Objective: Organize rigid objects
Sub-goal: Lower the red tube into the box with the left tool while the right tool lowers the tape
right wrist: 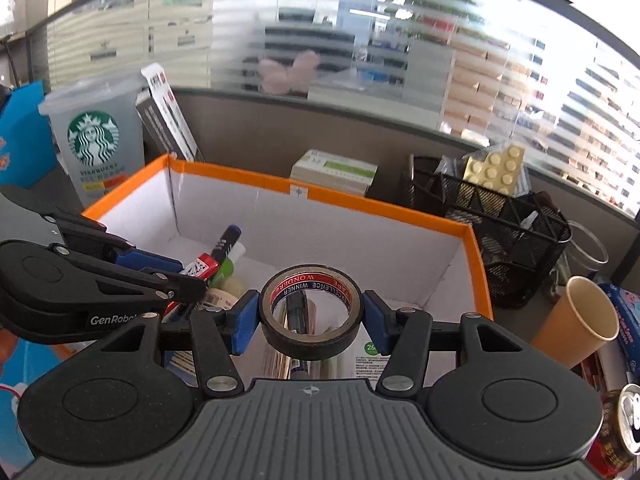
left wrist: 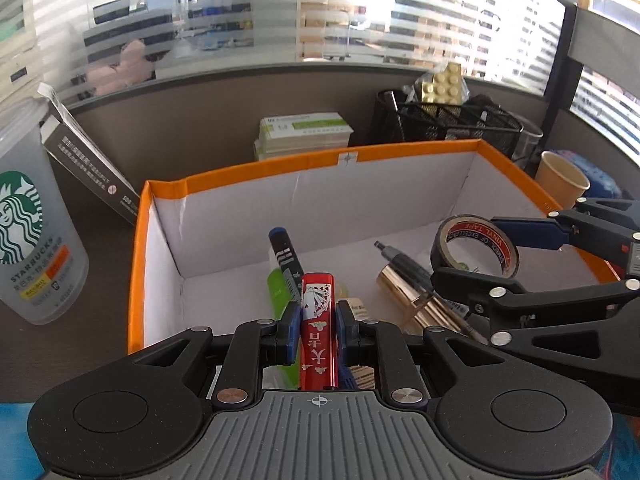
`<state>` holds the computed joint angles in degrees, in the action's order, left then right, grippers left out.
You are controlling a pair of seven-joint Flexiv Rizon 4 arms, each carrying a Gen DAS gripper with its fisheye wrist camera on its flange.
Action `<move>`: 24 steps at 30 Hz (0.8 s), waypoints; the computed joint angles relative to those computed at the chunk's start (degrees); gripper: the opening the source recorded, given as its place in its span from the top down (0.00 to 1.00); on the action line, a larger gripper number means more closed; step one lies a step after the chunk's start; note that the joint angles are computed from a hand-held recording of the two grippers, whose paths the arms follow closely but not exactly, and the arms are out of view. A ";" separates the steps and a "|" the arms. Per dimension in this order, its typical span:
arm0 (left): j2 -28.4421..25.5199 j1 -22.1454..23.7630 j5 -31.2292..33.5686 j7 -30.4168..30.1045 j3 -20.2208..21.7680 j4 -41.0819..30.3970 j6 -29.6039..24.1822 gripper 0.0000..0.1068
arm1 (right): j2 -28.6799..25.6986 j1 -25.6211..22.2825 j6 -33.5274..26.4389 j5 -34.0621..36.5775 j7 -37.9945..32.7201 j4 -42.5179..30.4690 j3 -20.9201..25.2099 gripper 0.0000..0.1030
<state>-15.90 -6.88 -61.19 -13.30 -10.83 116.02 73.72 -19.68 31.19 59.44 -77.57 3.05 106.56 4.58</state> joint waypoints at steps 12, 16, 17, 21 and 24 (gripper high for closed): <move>-0.92 0.14 10.91 -6.71 1.68 -1.66 -1.81 0.84 | -2.53 1.79 -3.17 8.94 -9.97 -2.68 -0.23 0.49; -1.70 0.93 19.17 -13.39 3.34 -3.95 -6.92 0.84 | -2.81 2.30 -4.00 10.83 -12.21 -3.18 -0.46 0.49; -1.62 1.19 20.00 -13.85 3.23 -3.98 -7.18 0.84 | -2.82 2.34 -3.97 11.13 -12.51 -3.19 -0.51 0.49; -1.42 1.48 22.61 -13.80 2.57 -3.29 -5.15 0.84 | -2.99 2.55 -4.56 12.80 -14.28 -3.60 -0.48 0.49; -1.54 1.70 24.59 -15.09 2.64 -3.73 -5.63 0.84 | -3.29 2.45 -5.06 15.80 -17.39 -4.32 -0.05 0.49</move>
